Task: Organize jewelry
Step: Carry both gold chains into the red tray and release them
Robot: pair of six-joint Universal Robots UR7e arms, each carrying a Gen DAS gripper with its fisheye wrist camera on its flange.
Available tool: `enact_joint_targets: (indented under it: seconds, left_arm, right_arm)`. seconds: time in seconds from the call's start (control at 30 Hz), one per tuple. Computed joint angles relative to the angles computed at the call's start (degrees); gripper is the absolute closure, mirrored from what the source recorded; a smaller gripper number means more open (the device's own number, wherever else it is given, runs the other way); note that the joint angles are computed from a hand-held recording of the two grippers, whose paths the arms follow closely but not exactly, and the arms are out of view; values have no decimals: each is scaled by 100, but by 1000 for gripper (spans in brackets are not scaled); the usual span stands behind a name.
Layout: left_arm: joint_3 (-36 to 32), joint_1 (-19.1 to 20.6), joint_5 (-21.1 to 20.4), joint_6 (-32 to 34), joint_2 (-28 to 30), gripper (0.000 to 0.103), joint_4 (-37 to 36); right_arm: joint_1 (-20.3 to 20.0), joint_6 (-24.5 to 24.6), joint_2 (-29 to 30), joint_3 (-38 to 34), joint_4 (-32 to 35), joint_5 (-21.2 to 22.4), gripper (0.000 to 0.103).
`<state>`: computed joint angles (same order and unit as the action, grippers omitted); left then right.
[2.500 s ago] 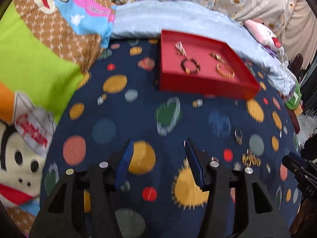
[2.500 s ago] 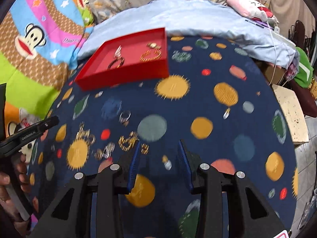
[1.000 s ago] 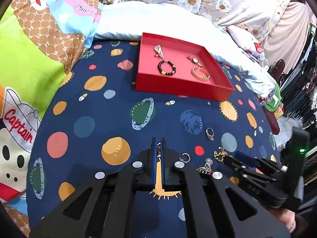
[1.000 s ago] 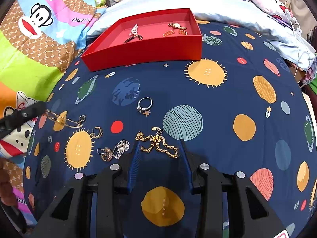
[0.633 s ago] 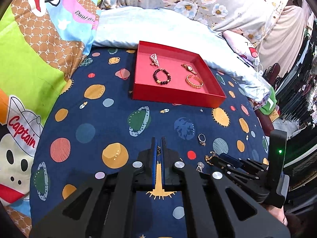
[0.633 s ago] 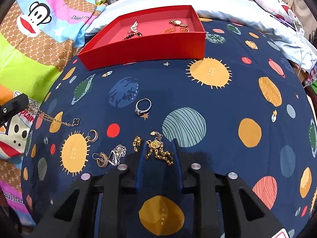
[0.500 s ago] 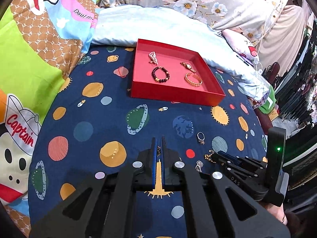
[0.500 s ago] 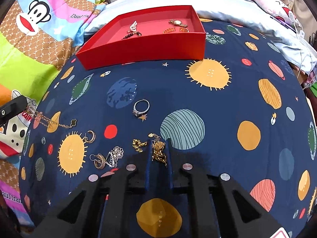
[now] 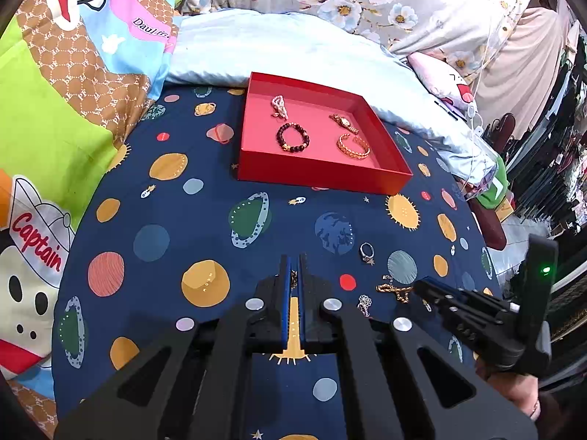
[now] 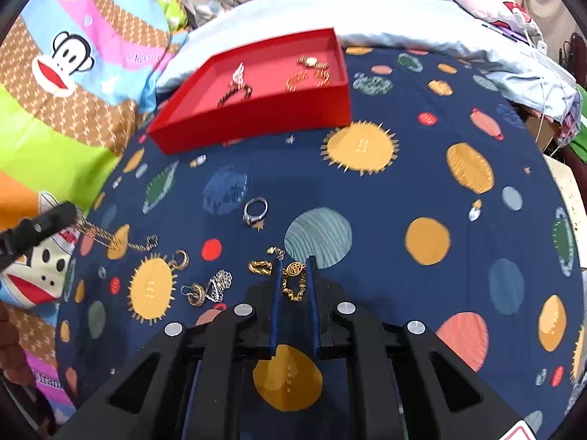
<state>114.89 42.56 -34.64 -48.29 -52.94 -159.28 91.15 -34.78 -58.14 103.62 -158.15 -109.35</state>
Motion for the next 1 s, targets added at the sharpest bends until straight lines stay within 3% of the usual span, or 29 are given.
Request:
enact_joint_targets:
  seconds: [0.27,0.57,0.8,1.0]
  left_arm:
    - [-32,-134,69,232,-95,101,-172]
    - [-377,-177,173,974,-136,101,-492]
    - [-1066,-48,257,2135,124,101,-1046]
    - [-1958,311,197,2983,563,101,-1276]
  right_arm:
    - [149,-31,-335,-29,-62,332,92]
    - [395,-102,-421,-390,22,744,92]
    - [591,-132,-11,-1214,188,1041,92]
    - [714,5,710,-2256,480,1091,92]
